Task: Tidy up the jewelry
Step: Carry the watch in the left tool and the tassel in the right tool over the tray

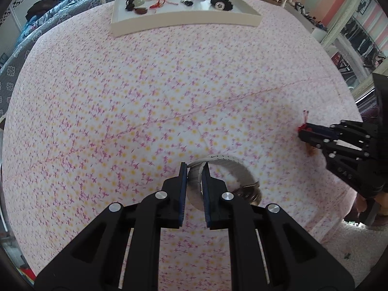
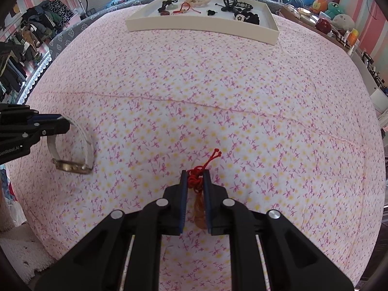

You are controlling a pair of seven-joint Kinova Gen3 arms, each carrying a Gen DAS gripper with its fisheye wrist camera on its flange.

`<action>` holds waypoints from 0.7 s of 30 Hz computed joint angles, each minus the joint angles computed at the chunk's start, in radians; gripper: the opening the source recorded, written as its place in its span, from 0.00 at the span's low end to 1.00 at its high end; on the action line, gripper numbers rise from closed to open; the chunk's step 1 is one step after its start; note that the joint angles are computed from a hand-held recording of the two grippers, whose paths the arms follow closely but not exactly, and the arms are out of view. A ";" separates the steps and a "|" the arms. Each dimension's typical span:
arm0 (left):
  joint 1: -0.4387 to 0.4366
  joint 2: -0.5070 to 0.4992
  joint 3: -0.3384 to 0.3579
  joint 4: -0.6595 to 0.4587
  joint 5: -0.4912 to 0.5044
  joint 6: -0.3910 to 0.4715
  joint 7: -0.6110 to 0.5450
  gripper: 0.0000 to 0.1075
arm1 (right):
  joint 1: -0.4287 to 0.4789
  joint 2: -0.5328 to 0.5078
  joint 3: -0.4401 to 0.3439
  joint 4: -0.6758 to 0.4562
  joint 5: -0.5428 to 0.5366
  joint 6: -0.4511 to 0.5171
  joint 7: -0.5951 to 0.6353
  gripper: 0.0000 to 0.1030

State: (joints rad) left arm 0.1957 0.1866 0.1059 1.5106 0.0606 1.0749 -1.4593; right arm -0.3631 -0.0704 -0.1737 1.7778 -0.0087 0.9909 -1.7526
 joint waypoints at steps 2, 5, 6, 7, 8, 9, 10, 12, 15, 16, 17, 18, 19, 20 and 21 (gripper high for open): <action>0.018 -0.003 0.002 -0.008 -0.036 -0.002 0.015 0.09 | 0.003 0.003 0.005 -0.004 -0.004 -0.006 0.003 0.12; 0.023 0.002 0.005 -0.030 -0.046 0.010 0.007 0.09 | 0.010 0.011 0.010 -0.015 -0.004 -0.012 0.006 0.11; 0.025 0.005 0.006 -0.038 -0.047 0.011 0.007 0.09 | 0.011 0.015 0.010 -0.019 0.001 -0.014 0.002 0.11; 0.020 -0.002 0.003 -0.038 -0.044 0.009 -0.005 0.09 | 0.013 0.019 0.012 -0.025 0.004 -0.016 0.002 0.11; 0.021 -0.007 0.003 -0.038 -0.050 0.005 -0.007 0.10 | 0.015 0.025 0.014 -0.031 0.007 -0.018 0.001 0.11; 0.022 -0.010 0.002 -0.041 -0.058 0.003 -0.008 0.10 | 0.015 0.027 0.014 -0.034 0.011 -0.019 -0.002 0.11; 0.026 -0.009 0.002 -0.051 -0.069 0.000 -0.005 0.10 | 0.016 0.033 0.015 -0.041 0.015 -0.021 -0.002 0.11; 0.023 -0.002 0.000 -0.075 -0.072 -0.001 -0.015 0.10 | 0.021 0.044 0.022 -0.055 0.011 -0.026 0.005 0.11; 0.021 0.012 -0.003 -0.113 -0.082 -0.003 -0.022 0.10 | 0.029 0.065 0.031 -0.085 0.012 -0.031 0.012 0.11; 0.029 0.023 -0.005 -0.131 -0.099 -0.007 -0.010 0.10 | 0.031 0.074 0.033 -0.099 0.021 -0.032 0.008 0.11; 0.033 0.031 -0.009 -0.144 -0.111 -0.011 -0.002 0.10 | 0.033 0.080 0.036 -0.109 0.022 -0.034 0.011 0.11; 0.030 0.045 -0.013 -0.167 -0.117 -0.010 0.000 0.10 | 0.037 0.088 0.040 -0.121 0.018 -0.034 0.018 0.11; 0.025 0.056 -0.016 -0.186 -0.114 -0.005 0.000 0.10 | 0.042 0.102 0.045 -0.142 0.018 -0.032 0.022 0.11; 0.016 0.072 -0.019 -0.211 -0.107 0.006 -0.002 0.10 | 0.043 0.115 0.048 -0.164 0.027 -0.029 0.019 0.11; 0.007 0.095 -0.022 -0.250 -0.100 0.023 -0.007 0.10 | 0.042 0.127 0.049 -0.185 0.041 -0.027 0.014 0.11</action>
